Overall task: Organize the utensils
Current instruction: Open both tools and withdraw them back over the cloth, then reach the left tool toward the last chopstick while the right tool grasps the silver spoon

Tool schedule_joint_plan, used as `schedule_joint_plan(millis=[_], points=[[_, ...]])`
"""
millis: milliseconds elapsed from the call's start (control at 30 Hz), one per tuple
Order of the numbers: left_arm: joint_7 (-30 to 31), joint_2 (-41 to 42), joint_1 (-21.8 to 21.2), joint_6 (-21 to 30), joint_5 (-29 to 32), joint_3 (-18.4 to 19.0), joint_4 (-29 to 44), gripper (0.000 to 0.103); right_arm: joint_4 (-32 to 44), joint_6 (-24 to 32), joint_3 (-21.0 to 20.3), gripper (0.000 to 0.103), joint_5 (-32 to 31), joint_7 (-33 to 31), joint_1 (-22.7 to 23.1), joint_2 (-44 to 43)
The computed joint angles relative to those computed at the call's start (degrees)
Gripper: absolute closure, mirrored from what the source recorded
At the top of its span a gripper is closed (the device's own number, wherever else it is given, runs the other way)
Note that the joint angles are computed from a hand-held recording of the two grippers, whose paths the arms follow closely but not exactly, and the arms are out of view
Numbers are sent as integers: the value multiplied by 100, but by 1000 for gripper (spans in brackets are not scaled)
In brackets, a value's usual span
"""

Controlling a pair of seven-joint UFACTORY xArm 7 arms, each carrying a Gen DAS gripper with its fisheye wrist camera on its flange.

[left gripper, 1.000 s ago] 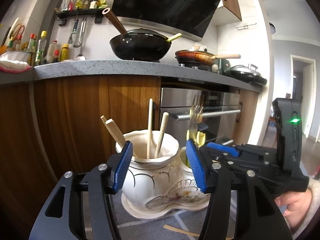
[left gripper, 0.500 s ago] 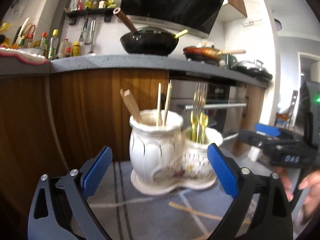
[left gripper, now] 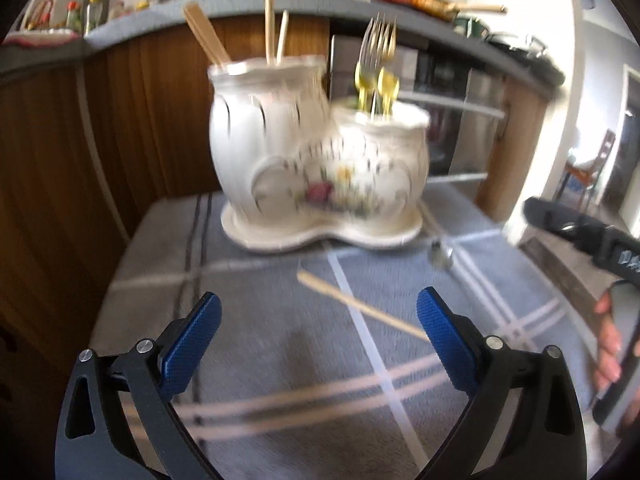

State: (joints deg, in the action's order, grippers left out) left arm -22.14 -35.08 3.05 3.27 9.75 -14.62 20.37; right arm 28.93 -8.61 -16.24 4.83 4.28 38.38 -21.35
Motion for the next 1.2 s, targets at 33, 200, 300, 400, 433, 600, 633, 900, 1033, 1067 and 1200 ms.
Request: schedule_joint_plan(millis=[33,200,300,400,433,600,633,900,1033,1067,1200], points=[[-73,34,33,89,-14,-85,31,6,-14,59,-96,6,8,-3,73,-28],[-575,78,413,464,237,-603,213,6,-129,125,326,6,32,-145,-410,-92],[-856,216,492,777,498,-817,432,6,-178,101,643,6,-51,-162,-745,-93],[-1040,437,482,1068,827,-981,676,6,-169,170,345,6,-50,-282,-432,-117],[-1113,525,509,1127,944,-1019,764,6,-161,198,318,6,-46,-328,-397,-116],[-957,860,-54,1320,1077,-518,934,30,-144,272,108,6,66,-604,-139,-158],[-692,935,-426,1299,832,-135,911,41,-145,276,72,6,105,-645,-93,-167],[663,587,-1443,1554,-263,1083,683,91,-95,336,11,10,334,-907,90,-155],[1337,257,-1529,1692,-645,1281,496,103,-15,546,-303,21,519,-1181,566,-151],[1447,214,-1499,1697,-685,1271,456,103,17,657,-472,25,629,-1311,790,-165],[1762,-16,-1401,1858,-852,1266,303,103,215,1236,-774,50,1033,-1723,1287,-86]])
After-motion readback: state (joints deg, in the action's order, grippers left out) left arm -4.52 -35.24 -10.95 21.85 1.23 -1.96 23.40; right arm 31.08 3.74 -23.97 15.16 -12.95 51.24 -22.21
